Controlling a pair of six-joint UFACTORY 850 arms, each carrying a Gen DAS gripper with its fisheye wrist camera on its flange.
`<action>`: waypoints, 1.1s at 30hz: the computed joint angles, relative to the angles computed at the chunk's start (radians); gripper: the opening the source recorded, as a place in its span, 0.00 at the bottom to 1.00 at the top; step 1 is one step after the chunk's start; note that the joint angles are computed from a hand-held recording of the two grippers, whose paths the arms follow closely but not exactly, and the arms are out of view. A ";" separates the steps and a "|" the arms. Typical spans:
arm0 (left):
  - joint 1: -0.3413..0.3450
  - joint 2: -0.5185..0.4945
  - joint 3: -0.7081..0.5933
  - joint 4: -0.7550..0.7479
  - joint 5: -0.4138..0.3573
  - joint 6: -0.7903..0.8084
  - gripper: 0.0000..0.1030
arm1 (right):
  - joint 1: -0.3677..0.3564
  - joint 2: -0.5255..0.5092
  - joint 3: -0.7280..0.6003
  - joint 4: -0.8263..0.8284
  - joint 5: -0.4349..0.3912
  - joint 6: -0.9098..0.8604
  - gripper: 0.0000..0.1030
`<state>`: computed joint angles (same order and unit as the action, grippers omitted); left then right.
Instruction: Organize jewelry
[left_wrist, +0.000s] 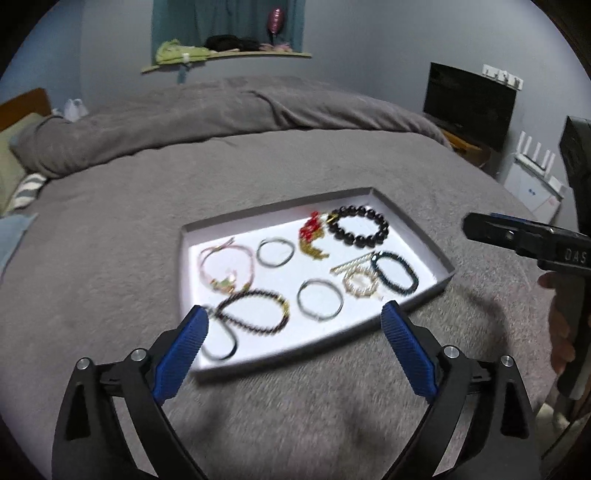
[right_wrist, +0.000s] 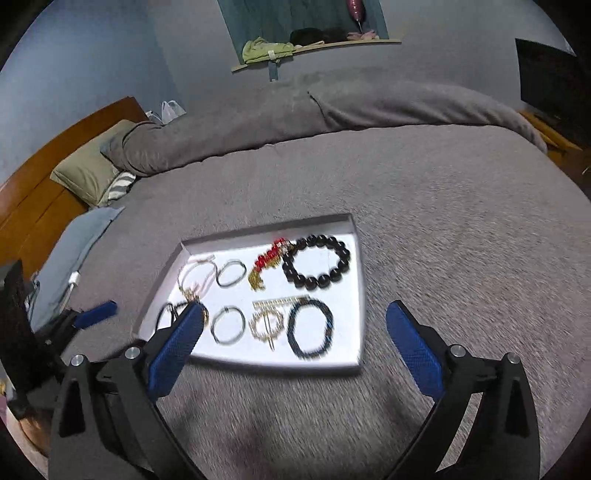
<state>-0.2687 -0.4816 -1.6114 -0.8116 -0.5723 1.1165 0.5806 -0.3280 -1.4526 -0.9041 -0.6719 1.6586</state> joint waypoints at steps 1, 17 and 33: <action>0.002 0.017 0.023 0.005 0.018 -0.002 0.92 | 0.010 0.004 0.009 -0.002 -0.012 0.001 0.95; 0.016 0.123 0.250 -0.098 0.248 0.064 0.92 | 0.120 0.006 0.147 -0.252 -0.077 0.232 0.95; 0.010 0.124 0.275 -0.113 0.263 0.096 0.92 | 0.132 -0.006 0.168 -0.324 -0.094 0.300 0.95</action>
